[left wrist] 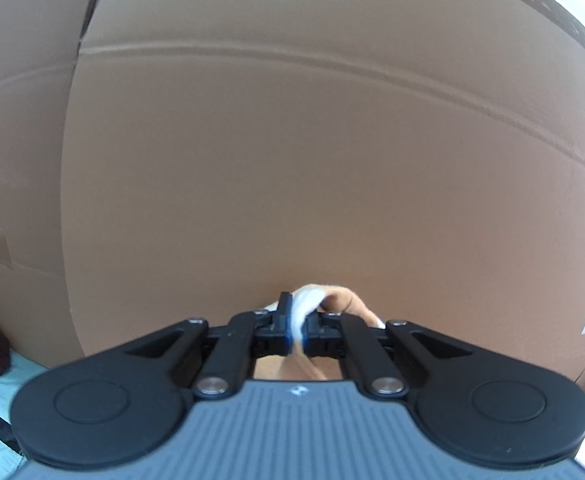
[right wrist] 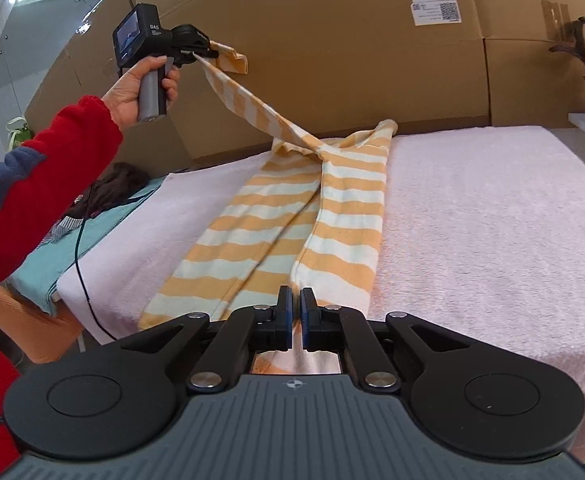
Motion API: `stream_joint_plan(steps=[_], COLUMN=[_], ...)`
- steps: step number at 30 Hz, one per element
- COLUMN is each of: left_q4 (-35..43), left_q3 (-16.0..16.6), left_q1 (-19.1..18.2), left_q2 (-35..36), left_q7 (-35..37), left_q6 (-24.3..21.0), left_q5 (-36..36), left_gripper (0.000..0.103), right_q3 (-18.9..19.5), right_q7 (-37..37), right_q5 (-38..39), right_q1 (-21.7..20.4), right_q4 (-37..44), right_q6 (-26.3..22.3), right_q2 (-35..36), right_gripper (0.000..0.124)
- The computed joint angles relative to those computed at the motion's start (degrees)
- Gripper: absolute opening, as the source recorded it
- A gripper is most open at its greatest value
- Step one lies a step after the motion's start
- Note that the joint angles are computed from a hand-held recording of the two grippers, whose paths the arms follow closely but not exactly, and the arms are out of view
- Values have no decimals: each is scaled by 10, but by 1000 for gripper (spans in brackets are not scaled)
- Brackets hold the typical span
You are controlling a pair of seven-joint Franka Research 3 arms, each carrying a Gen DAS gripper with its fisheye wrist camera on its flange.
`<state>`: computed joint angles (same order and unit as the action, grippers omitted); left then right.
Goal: Fold clothes
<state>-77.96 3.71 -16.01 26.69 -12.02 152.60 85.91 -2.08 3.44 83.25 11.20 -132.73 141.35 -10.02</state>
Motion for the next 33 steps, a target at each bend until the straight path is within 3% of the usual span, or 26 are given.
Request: stream_joint_plan(steps=[7, 12, 14, 17, 23, 28, 31, 33], left_q4=[-4, -7, -11, -19, -35, -46, -61, -73], left_q3=[-3, 0, 0, 4, 5, 2, 5, 5], left_q1=[2, -6, -7, -11, -13, -12, -16, -18], left_q2=[8, 21, 24, 24, 22, 25, 21, 17], left_q7=[11, 28, 26, 14, -23, -47, -90, -122], left_q6=[-19, -29, -30, -32, -39, -32, -27, -29], left_q5=[-19, -35, -41, -44, -28, -24, 0, 19], left_gripper=[1, 1, 1, 1, 1, 1, 1, 1], right_q3=[-1, 6, 5, -2, -6, -4, -9, 1], right_q7=[28, 31, 35, 50, 36, 22, 19, 44], right_q5=[-10, -19, -20, -24, -14, -10, 3, -33], right_q1=[-2, -7, -10, -21, -36, -38, -43, -41], right_q4=[10, 15, 17, 26, 18, 19, 33, 48], right_q6=[-78, -90, -101, -137, -111, -124, -156, -133], right_q2=[28, 41, 44, 50, 43, 49, 58, 69], right_gripper=[5, 5, 7, 19, 18, 18, 19, 19])
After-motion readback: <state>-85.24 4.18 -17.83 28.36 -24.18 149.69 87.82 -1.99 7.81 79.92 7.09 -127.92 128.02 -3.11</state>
